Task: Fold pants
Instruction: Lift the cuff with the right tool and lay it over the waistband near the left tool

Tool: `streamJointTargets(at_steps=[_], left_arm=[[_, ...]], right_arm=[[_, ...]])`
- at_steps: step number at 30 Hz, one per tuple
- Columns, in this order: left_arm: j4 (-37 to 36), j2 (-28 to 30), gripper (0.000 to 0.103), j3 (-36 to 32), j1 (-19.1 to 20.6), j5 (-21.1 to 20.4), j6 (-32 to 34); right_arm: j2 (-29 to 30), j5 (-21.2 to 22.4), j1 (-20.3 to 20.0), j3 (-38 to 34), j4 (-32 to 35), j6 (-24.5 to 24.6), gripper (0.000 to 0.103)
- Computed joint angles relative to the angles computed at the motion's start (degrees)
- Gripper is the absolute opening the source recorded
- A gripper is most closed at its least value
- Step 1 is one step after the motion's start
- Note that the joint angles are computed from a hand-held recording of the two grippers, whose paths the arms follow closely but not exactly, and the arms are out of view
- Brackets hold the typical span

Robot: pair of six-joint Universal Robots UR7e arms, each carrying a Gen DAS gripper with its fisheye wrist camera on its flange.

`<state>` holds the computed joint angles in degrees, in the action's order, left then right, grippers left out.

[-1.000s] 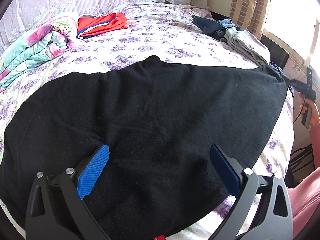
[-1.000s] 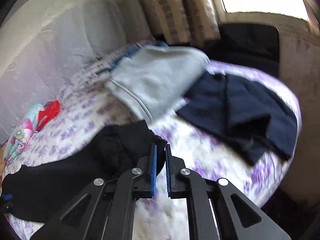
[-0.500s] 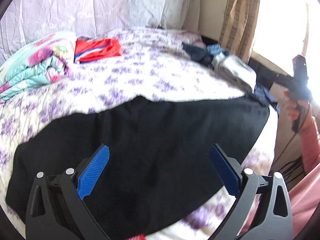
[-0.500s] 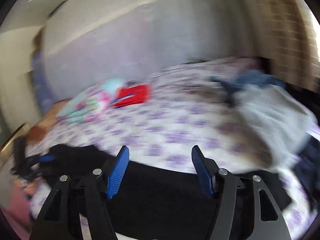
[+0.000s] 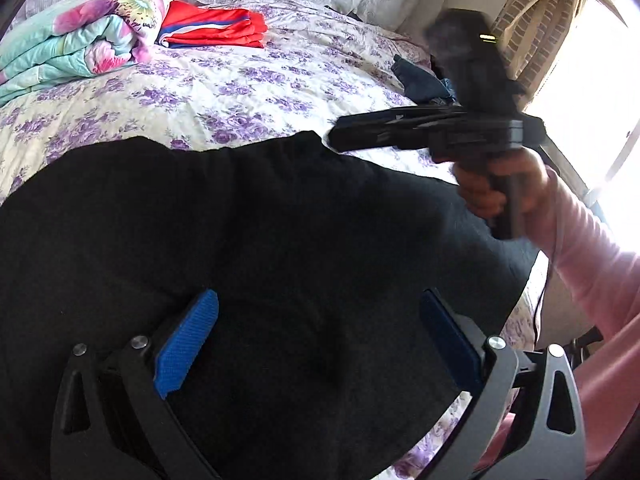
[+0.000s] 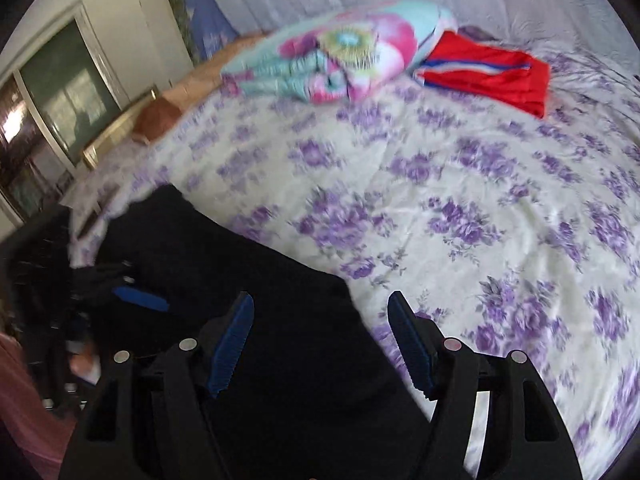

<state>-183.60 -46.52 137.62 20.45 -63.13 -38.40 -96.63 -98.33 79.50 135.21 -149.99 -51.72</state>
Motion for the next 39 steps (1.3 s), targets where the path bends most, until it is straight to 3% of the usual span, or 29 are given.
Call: streamJointTargets(at_steps=[3,10,17,20,23,26,29,31,34,36,39], left_arm=[[0.9,0.5,0.098,-0.6,-0.2,0.2,0.3],[0.2,0.4,0.098,-0.7,0.5,-0.7,1.0],[0.1,0.5,0.098,-0.5,0.1,-0.6,0.7],[0.1,0.6,0.098,-0.6,0.1,-0.6,0.8],[0.1,0.6,0.098,-0.5,0.1,-0.6,0.7],[0.2,0.7,0.098,-0.5,0.0,-0.5,0.6],[0.4,0.8,0.098,-0.7,0.0,-0.4,0.8],[0.4,0.9,0.098,-0.8,0.1,-0.4,1.0],[0.3,0.8,0.099,-0.6,0.0,-0.6,1.0],[0.3,0.9,0.099,-0.7,0.0,-0.5,1.0],[0.4,0.9,0.099,-0.8,0.1,-0.5,1.0]], right_arm=[[1.9,-2.8,1.0,-1.5,4.5,0.0,0.067],[-2.3,1.2,1.9,-3.8,19.9,-4.3,0.067],[3.6,-4.2,3.3,-6.1,17.5,-2.1,0.067],[5.6,-1.5,1.7,-10.0,26.6,-1.0,0.069],[6.7,5.0,-0.8,-13.7,36.5,-4.4,0.07],[9.8,9.2,-3.1,-16.6,42.7,-4.2,0.075],[10.8,11.1,-4.1,-16.7,39.7,-1.9,0.073],[8.7,13.3,-4.9,-14.7,31.3,-0.1,0.066],[5.4,16.9,-6.7,-12.9,21.7,1.1,0.068],[4.8,19.6,-8.1,-14.8,25.4,1.9,0.068],[4.7,16.7,-7.1,-15.2,26.8,1.6,0.068]])
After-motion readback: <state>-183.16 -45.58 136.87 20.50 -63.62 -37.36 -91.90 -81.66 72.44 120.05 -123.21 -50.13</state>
